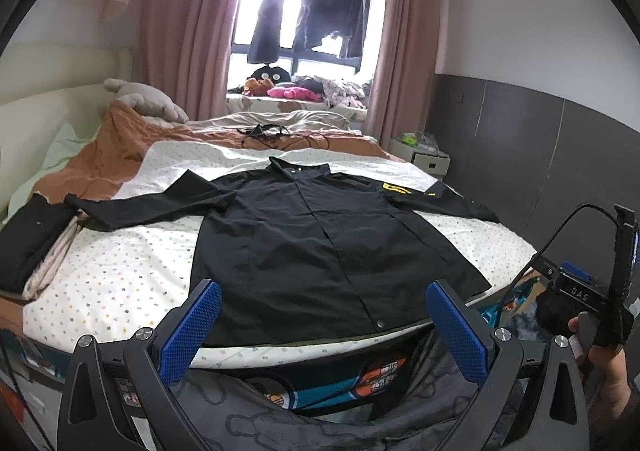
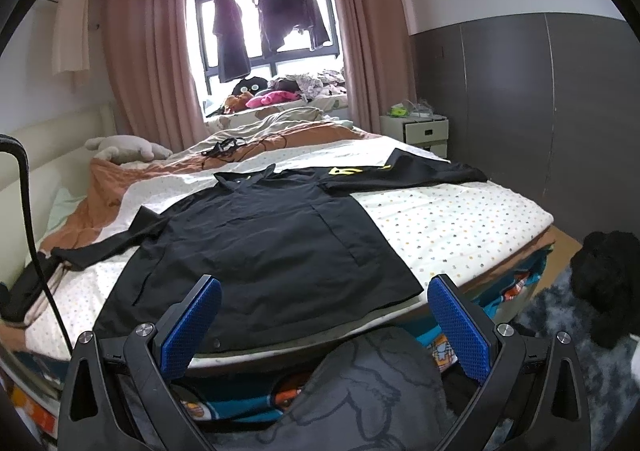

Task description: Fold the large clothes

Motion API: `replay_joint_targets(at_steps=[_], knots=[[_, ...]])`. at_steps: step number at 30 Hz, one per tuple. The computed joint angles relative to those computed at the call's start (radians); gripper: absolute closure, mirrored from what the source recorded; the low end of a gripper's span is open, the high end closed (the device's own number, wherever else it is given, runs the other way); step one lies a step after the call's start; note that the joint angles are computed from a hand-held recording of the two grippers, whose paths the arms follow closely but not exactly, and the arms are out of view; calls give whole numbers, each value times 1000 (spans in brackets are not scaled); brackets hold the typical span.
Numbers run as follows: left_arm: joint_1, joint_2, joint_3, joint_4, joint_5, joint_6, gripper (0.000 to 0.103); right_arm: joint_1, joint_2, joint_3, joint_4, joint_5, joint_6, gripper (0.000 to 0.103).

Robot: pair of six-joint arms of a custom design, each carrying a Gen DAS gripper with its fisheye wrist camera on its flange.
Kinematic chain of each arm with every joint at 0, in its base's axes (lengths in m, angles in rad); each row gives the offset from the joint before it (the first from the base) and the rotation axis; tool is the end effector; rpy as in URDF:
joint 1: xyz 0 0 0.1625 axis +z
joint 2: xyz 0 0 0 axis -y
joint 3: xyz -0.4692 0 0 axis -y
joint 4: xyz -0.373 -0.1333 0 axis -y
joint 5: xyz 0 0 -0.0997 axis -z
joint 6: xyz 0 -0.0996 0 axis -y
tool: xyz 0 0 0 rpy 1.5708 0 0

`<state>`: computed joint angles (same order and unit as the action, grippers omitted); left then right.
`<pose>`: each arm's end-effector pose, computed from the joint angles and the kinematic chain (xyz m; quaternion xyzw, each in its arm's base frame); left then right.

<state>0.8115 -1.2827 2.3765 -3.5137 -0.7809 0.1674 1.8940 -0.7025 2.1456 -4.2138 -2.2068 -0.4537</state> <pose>-0.1432 -0.4473 0.3095 0.2341 0.8232 -0.4659 0.2245 0.2343 -0.4661 0.1596 0.1336 -0.7924 0.5183 0.2925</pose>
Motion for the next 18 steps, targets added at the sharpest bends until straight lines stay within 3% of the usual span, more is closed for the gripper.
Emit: replay_joint_targets(at_steps=[18], knots=[[17, 6, -15, -14, 14, 25, 0, -5, 18, -39, 19, 8, -13, 0]])
